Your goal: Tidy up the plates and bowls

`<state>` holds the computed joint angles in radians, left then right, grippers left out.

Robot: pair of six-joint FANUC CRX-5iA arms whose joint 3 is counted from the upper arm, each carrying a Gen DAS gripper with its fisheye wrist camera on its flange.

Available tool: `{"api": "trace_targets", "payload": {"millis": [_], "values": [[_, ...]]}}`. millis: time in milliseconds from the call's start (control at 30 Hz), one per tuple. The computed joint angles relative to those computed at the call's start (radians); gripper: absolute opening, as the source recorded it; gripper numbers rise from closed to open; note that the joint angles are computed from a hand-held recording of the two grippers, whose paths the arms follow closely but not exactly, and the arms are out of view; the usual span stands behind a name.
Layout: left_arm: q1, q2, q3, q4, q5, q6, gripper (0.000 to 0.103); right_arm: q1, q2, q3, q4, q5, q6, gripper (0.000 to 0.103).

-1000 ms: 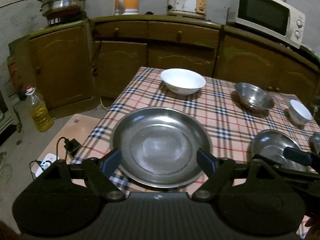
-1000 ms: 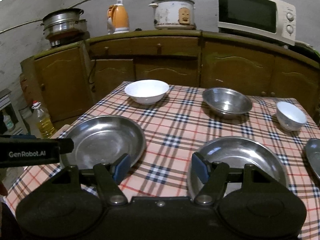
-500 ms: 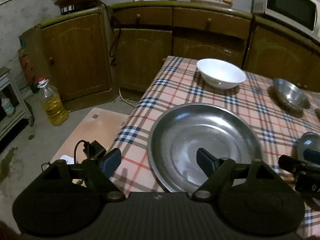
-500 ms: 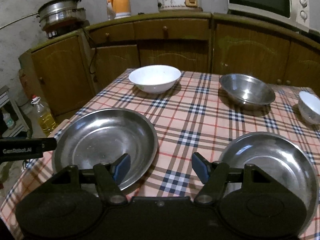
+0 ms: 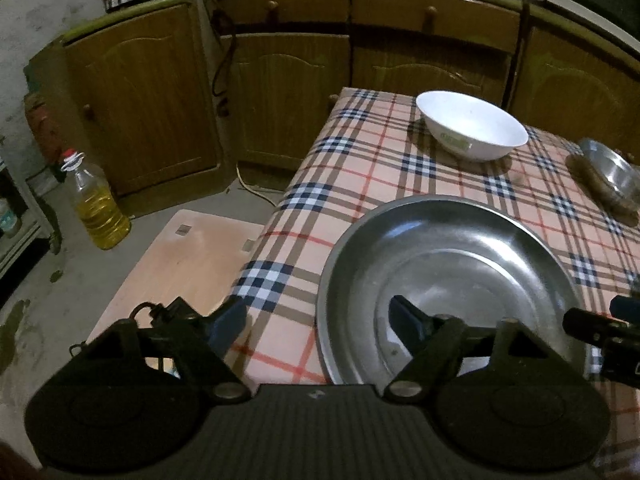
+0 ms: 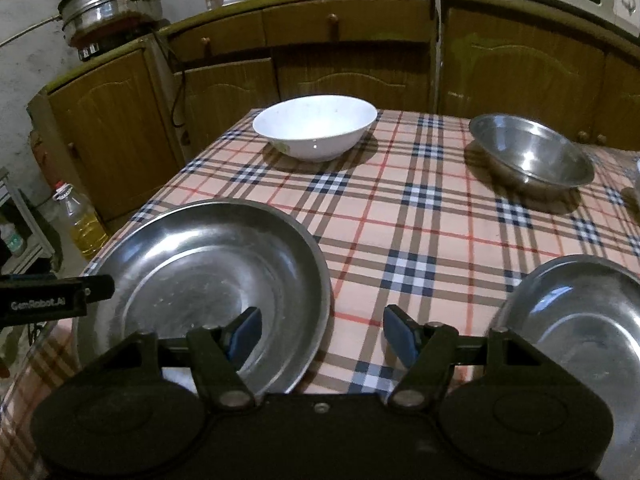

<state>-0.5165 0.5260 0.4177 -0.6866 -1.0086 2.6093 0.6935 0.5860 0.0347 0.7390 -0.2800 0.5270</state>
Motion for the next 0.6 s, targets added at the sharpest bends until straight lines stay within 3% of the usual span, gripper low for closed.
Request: {"api": "trace_targets", "payload": {"millis": [100, 167, 233, 400, 500, 600], "values": [[0.01, 0.008, -0.001, 0.016, 0.018, -0.019, 0.058, 0.007, 0.021, 0.044, -0.097, -0.02, 0.08, 0.079], [0.02, 0.011, -0.003, 0.039, 0.033, -0.034, 0.04, 0.012, 0.034, 0.074, -0.164, -0.031, 0.14, 0.07], [0.028, 0.011, -0.011, 0.06, 0.052, -0.043, 0.025, 0.018, 0.048, 0.108, -0.231, -0.054, 0.207, 0.04], [0.013, 0.009, -0.009, 0.027, 0.043, -0.015, 0.02, 0.017, 0.052, 0.098, -0.177, -0.052, 0.144, 0.021], [0.01, -0.003, -0.018, 0.02, 0.056, 0.002, 0.019, 0.011, 0.038, 0.077, -0.163, -0.033, 0.123, 0.021], [-0.008, -0.01, -0.013, -0.008, 0.042, 0.016, 0.019, 0.002, 0.016, 0.022, -0.023, 0.007, -0.004, 0.021]]}}
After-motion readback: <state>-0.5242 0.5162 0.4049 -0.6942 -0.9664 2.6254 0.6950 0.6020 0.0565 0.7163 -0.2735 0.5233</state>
